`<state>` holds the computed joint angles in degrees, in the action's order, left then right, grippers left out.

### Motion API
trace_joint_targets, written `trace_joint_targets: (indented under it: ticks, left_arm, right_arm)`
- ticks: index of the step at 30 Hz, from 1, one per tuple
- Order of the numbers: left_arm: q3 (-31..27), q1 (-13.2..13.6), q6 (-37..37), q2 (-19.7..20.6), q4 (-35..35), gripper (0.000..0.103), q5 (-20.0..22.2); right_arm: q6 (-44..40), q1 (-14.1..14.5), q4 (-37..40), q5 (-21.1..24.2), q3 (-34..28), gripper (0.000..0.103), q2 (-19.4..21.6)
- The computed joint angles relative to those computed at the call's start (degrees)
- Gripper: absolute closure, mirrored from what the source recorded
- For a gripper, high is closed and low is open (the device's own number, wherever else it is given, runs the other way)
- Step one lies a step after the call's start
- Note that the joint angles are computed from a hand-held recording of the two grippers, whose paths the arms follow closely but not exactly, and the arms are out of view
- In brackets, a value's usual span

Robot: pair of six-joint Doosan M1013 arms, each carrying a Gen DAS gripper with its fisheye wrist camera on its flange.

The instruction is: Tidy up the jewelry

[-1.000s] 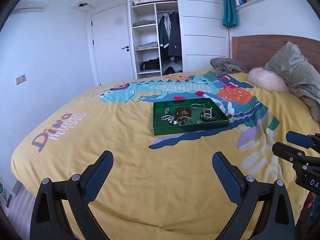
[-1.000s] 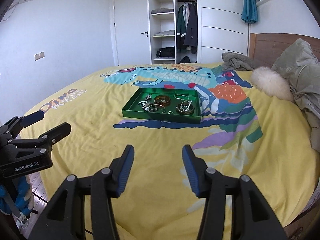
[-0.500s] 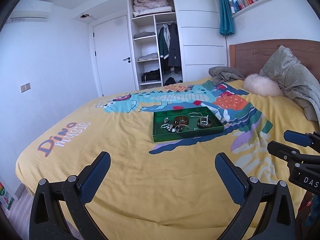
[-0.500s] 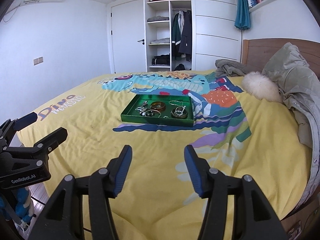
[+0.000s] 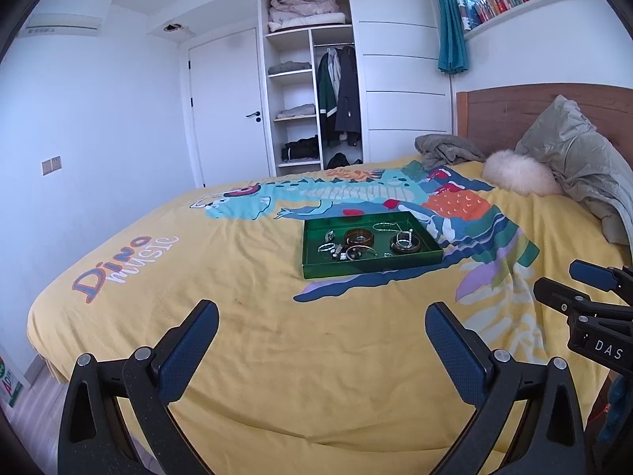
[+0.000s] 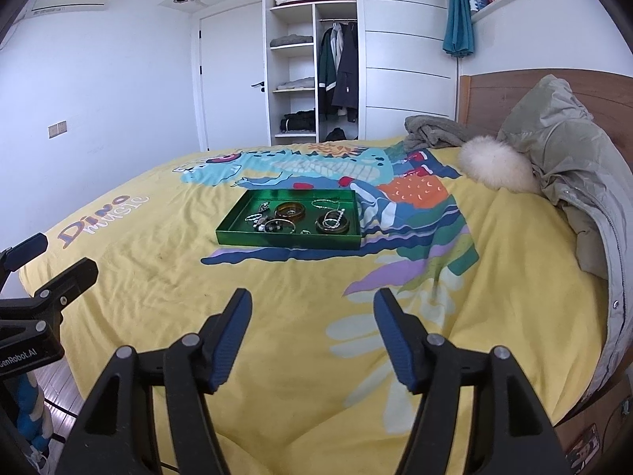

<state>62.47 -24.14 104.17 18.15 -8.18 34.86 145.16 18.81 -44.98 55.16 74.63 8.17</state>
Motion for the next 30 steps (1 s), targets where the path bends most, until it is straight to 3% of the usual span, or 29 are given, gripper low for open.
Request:
trace_joint_targets:
  ticks: [30]
  left_arm:
    - [-2.3, -0.08, -1.6, 2.45, 1.38, 0.0, 3.21]
  right_arm:
    - [1.94, -1.78, 0.62, 1.26, 1.08, 0.037, 0.63]
